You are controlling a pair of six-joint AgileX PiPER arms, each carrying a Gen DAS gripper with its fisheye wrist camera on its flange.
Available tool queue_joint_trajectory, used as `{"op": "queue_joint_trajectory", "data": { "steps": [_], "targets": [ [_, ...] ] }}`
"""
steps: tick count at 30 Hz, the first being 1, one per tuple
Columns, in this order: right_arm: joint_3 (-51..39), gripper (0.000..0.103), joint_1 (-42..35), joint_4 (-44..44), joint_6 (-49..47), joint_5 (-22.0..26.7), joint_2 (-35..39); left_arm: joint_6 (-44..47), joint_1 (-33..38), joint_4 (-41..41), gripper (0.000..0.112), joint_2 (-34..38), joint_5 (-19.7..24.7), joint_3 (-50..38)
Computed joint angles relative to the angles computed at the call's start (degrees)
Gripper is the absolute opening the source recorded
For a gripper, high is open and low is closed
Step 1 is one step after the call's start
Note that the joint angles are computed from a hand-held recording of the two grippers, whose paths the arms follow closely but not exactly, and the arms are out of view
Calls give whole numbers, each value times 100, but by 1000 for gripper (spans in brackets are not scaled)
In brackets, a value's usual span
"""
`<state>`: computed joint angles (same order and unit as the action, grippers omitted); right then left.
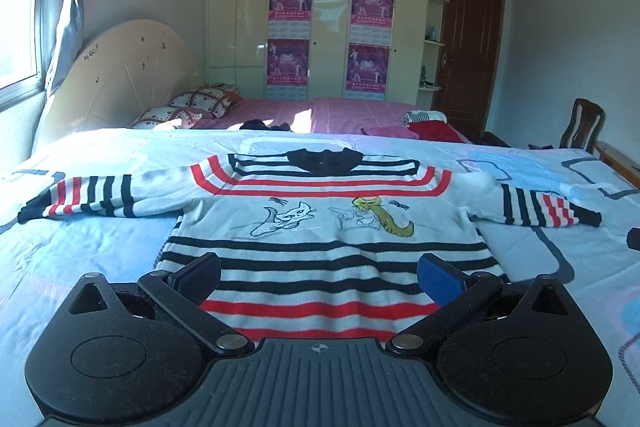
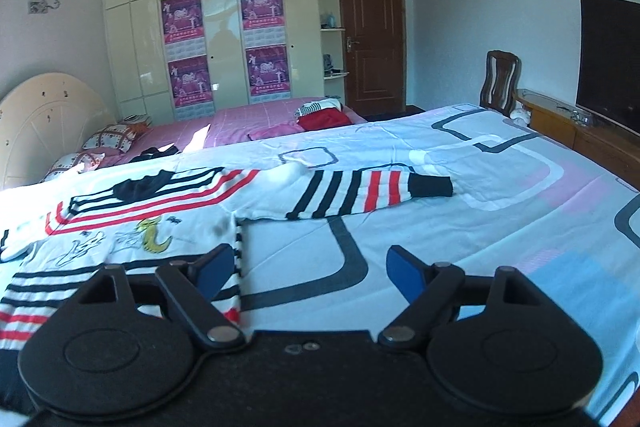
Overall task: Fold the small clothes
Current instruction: 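Reach the right gripper to the black sleeve cuff and grasp it, then lift the sleeve with the right gripper, lay it across the body, release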
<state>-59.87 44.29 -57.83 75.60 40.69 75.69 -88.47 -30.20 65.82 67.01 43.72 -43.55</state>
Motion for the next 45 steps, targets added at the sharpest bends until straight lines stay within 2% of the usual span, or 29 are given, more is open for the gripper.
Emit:
{"op": "queue_joint_trajectory", "data": {
  "steps": [4, 6, 9, 13, 18, 20, 26, 29, 31, 35, 41, 43, 45],
  "targets": [
    [-524, 70, -1331, 557, -695, -1013, 782, -123, 711, 59, 103, 1415, -604, -945],
    [-965, 64, -2030, 1170, -1270, -1488, 1333, -54, 907, -4, 103, 2055, -672, -1495],
    [-1608, 59, -2750, 2078, -1953, -1909, 2125, 166, 1125, -148, 103, 2934, -685, -2309],
    [-2497, 55, -3462, 3713, -3013, -2137, 3164, 897, 1296, -716, 103, 3943, -449, -3479],
    [-3481, 49, -4089, 5857, -4193, -2174, 4274, 1447, 1388, -1142, 103, 4606, -247, -4345],
    [-3672, 45, -4180, 6111, -4290, -2235, 4517, 1650, 1401, -1269, 103, 4765, -191, -4559],
    [-3879, 43, -4340, 7393, -5249, -2612, 4854, 1929, 1603, -1415, 103, 5047, -117, -4926],
    [-4425, 8, -4329, 6839, -4904, -2299, 5178, 2175, 1784, -1475, 103, 5131, -78, -5041],
    [-4469, 8, -4284, 6479, -4606, -2337, 5189, 2272, 1922, -1480, 103, 5122, -137, -5011],
    [-4529, 8, -3940, 4679, -3326, -2316, 5023, 2488, 2288, -1578, 103, 5008, -439, -4772],
    [-5034, 8, -2906, 2949, -2715, -1903, 4786, 2955, 2862, -1666, 103, 4825, -1044, -4327],
    [-5348, 8, -2451, 2693, -2749, -1718, 4848, 3154, 3138, -1754, 103, 4722, -1357, -4156],
    [-5877, 8, -2015, 2945, -3127, -1469, 5058, 3413, 3419, -1930, 103, 4628, -1625, -4033]
  ]
}}
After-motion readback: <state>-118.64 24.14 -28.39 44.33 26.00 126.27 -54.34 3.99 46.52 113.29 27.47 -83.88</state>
